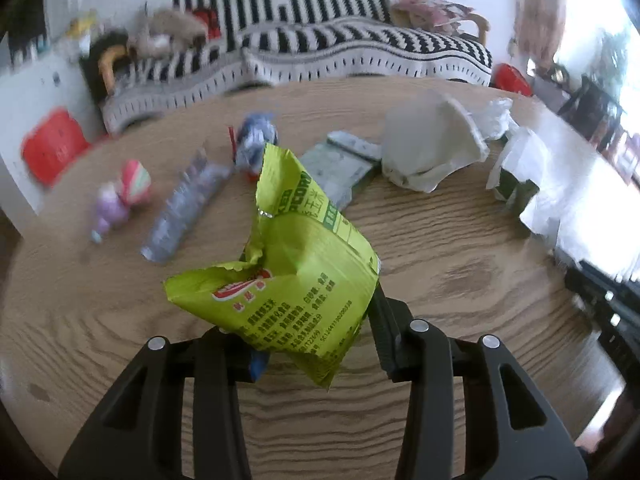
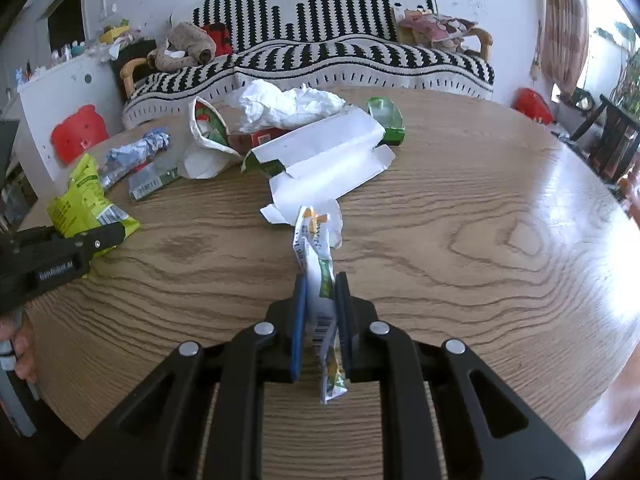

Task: Collect trash
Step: 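Carry the snack bag and wrapper strip with both tools over the bin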

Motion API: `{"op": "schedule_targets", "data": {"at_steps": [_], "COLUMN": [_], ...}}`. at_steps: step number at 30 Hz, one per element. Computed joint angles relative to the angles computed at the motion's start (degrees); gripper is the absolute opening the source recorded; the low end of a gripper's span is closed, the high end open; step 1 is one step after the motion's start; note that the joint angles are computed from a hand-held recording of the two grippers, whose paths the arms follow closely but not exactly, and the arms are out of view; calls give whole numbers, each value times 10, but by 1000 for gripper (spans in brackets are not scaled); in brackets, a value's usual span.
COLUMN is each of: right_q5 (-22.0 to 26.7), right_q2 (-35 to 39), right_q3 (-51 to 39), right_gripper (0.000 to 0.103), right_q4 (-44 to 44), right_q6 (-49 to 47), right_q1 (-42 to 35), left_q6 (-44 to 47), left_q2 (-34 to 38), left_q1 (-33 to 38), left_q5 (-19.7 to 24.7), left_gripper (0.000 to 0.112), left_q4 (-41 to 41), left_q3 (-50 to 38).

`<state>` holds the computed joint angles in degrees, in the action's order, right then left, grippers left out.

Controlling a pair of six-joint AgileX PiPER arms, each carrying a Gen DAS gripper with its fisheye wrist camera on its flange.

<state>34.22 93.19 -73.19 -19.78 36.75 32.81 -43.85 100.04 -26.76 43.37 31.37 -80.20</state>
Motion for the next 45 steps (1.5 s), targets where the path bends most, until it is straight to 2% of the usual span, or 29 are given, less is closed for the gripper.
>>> {"op": "schedule_targets", "data": {"at_steps": [3, 7, 13, 19, 22, 28, 31, 34, 37, 40, 45], "right_q5": [-4, 5, 19, 56, 78, 129, 139, 155, 170, 183, 150], "right_q2": [-21, -71, -153, -235, -283, -379, -415, -446, -451, -450, -425], "right_q3": [4, 18, 46, 57, 69, 104, 128, 165, 212, 273, 364], "right_gripper": [14, 14, 14, 14, 15, 15, 15, 15, 15, 15, 15], "right_q4": [46, 60, 58, 56, 59, 75, 150, 259, 355, 407, 403], "right_q6": [-27, -42, -42, -53, -64, -108, -187, -291, -397, -470, -484], "right_q1": [-20, -35, -48, -64, -81, -140, -213, -319, -417, -481, -470], "left_q6": [16, 18, 3, 19, 27, 49, 68, 98, 138, 160, 207], "left_q2": [-20, -45, -73, -56, -42, 3, 28, 65, 102, 144, 221], "left_q1": [-6, -32, -100, -180, -210, -281, -302, -318, -321, -319, -315], "left_q5": [-8, 7, 57, 114, 129, 150, 158, 179, 187, 192, 214], "left_gripper": [41, 41, 41, 41, 41, 41, 41, 41, 41, 41, 41], "left_q4": [-17, -19, -5, -4, -21, -62, -88, -118, -173, -212, -282], "left_q3": [-1, -8, -40, -125, -157, -215, -241, -275, -291, -298, -335]}}
